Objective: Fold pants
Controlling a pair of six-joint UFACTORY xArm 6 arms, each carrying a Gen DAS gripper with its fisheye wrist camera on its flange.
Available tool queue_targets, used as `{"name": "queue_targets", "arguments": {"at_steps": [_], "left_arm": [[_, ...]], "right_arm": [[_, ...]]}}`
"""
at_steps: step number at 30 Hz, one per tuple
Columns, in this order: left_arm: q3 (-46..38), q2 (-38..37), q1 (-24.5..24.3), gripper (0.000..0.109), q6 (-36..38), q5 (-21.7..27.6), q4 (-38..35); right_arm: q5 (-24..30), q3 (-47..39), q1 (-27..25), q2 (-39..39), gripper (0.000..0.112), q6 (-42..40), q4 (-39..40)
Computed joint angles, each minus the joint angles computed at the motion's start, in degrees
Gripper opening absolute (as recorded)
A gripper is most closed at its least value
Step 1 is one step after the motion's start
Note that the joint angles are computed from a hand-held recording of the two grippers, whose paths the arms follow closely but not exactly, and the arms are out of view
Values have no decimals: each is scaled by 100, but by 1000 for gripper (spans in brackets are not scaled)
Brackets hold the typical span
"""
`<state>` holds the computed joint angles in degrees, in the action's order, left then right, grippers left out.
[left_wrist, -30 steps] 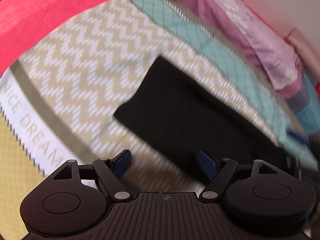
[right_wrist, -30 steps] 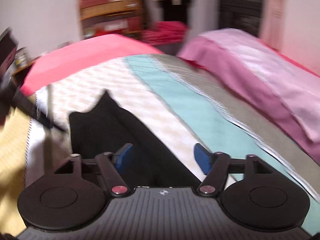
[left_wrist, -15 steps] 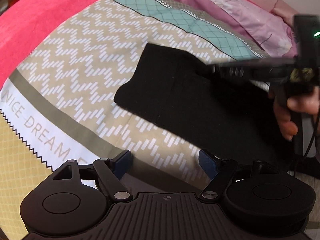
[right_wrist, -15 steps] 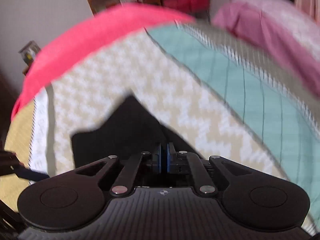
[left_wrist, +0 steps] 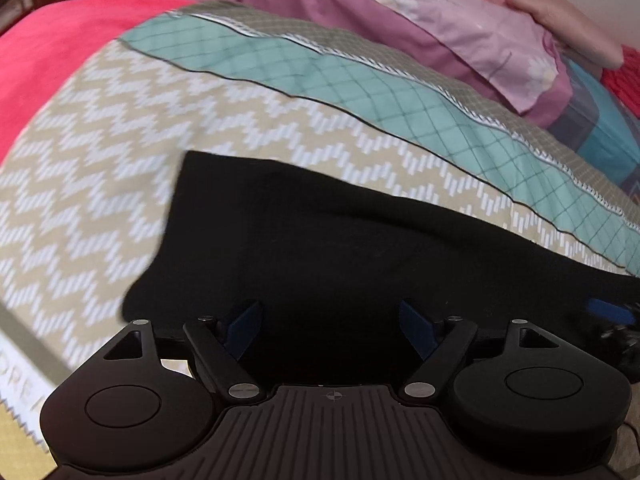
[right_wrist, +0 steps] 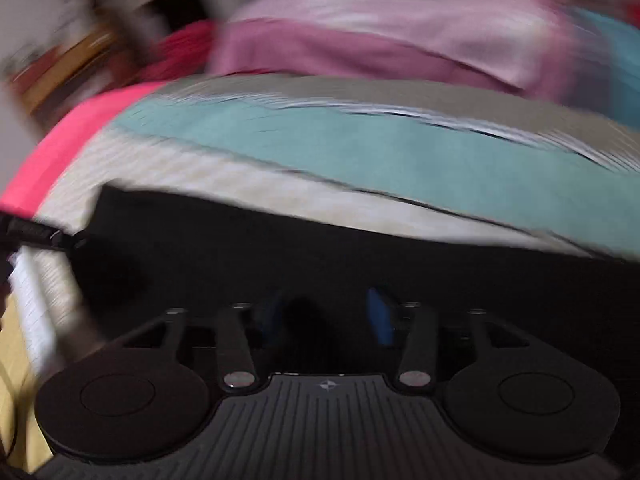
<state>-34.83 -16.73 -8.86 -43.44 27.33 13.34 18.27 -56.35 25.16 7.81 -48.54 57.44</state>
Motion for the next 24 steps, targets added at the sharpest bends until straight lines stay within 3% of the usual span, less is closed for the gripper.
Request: {"name": "queue_targets", "arguments": {"at_steps": [2,3,5,7,9,13,19,24], "left_arm": [[-415,493,-76,103,-133,248,190],[-537,635,-106,103,-135,298,211],[-634,778,-172,103,-211,329,293],[-716,856,-254,103,-327,455,503],[-795,907,-310,103,-400,596,591],[-1013,1051,-304,103,-377,816,456],[-1209,1195,-334,103,-487,1049,494],[-1229,1238,-316,103,-444,1036,471]], "right_arm": [[-61,437,-566,-495,31,200,685],[-153,693,-812,-804,43,-16,1284],[-914,1225,-1075,-1324,60,73,1764],[-1412,1654,-1441,-1656,57,753,1628],[-1254,1781,-1962,-1796,52,800,2297],[-191,1615,-2871,-1676,42,143,3919],[-96,1070,-2900,-964,38,539,4037],[-156,989,-3027,-909,38,636,4631]]}}
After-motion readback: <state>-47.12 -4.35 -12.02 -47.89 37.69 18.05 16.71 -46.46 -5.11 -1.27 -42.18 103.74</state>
